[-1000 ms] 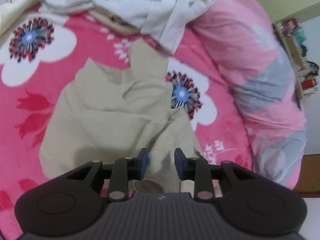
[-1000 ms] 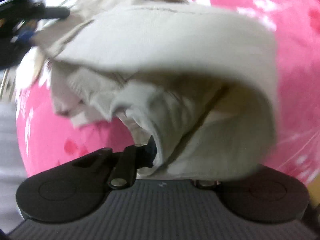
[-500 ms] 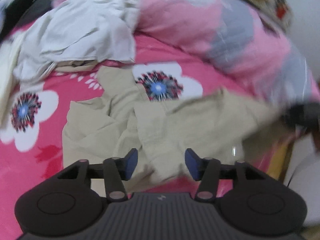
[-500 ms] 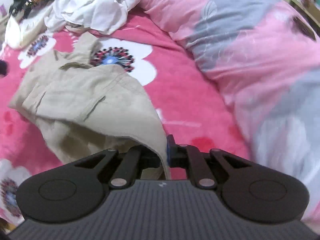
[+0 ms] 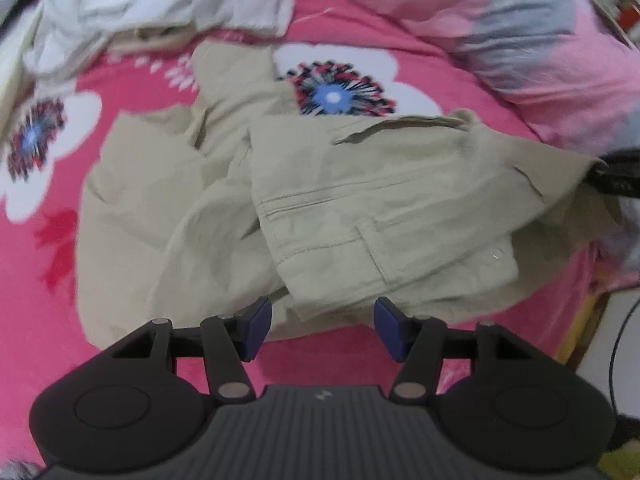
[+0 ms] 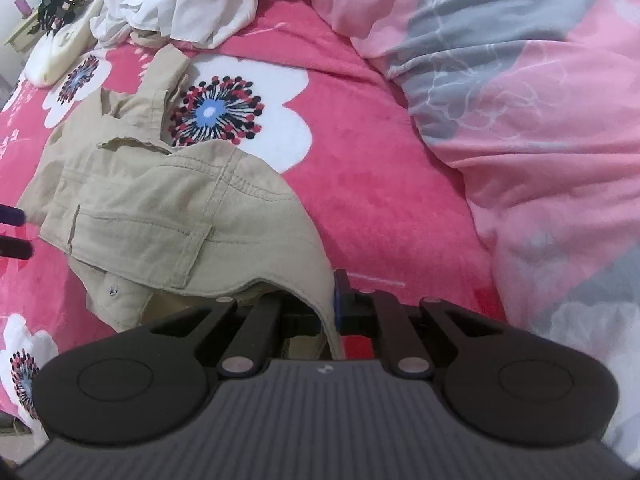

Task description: Fold clothes

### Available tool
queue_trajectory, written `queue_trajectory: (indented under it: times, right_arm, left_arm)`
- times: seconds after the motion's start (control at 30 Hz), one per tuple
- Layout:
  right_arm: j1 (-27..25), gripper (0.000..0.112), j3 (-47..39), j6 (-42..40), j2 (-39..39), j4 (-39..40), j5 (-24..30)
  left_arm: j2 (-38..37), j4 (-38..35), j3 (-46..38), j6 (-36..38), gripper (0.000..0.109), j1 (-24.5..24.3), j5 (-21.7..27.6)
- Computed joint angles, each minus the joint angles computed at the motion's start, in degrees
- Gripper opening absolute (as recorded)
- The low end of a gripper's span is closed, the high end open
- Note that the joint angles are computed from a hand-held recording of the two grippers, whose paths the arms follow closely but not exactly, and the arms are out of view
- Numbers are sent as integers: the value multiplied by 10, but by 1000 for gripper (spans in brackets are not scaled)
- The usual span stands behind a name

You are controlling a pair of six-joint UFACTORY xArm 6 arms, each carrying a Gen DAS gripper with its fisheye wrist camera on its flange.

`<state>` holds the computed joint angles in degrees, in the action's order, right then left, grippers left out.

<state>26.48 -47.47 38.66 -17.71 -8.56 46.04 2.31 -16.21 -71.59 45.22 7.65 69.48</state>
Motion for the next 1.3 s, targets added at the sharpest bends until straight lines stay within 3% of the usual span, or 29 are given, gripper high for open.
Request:
queue_trajectory:
  times: [0.13, 0.27, 0.53, 0.63, 0.77, 0.83, 0.9, 1.0, 1.1, 1.2, 1.3]
  right_arm:
    - [-21, 5, -1, -53, 13, 35, -10]
    - [-38, 5, 3, -96, 21, 67, -21]
    - [-60, 5, 16, -159, 32, 105, -45]
    - [-64, 6, 24, -174, 30, 114, -56]
    - [-67, 6, 36, -189, 25, 125, -69]
    - [-67, 7, 41, -194, 20, 130, -73]
    - [-67, 7, 45, -198, 16, 134, -74]
    - [-65, 8, 46, -208, 16, 138, -74]
    - [-68, 9, 45, -230, 21, 151, -75]
    - [-72, 9, 42, -256, 28, 171, -74]
    - [-76, 9, 37, -278, 37, 187, -67]
  left_arm:
    - [69, -73, -77, -106, 60, 37, 78]
    - [111, -87, -104, -178, 63, 49, 86]
    - [154, -96, -111, -248, 47, 42, 109]
    - [153, -97, -101, -275, 47, 42, 109]
    - [134, -84, -90, -272, 55, 41, 86]
    - [109, -71, -66, -249, 69, 36, 56]
    - [98, -67, -51, -227, 75, 31, 40]
    - [105, -65, -43, -210, 75, 24, 38]
    - [109, -82, -28, -212, 70, 24, 19]
    - [105, -111, -15, -207, 51, 34, 16]
    - [92, -116, -3, -194, 46, 31, 4]
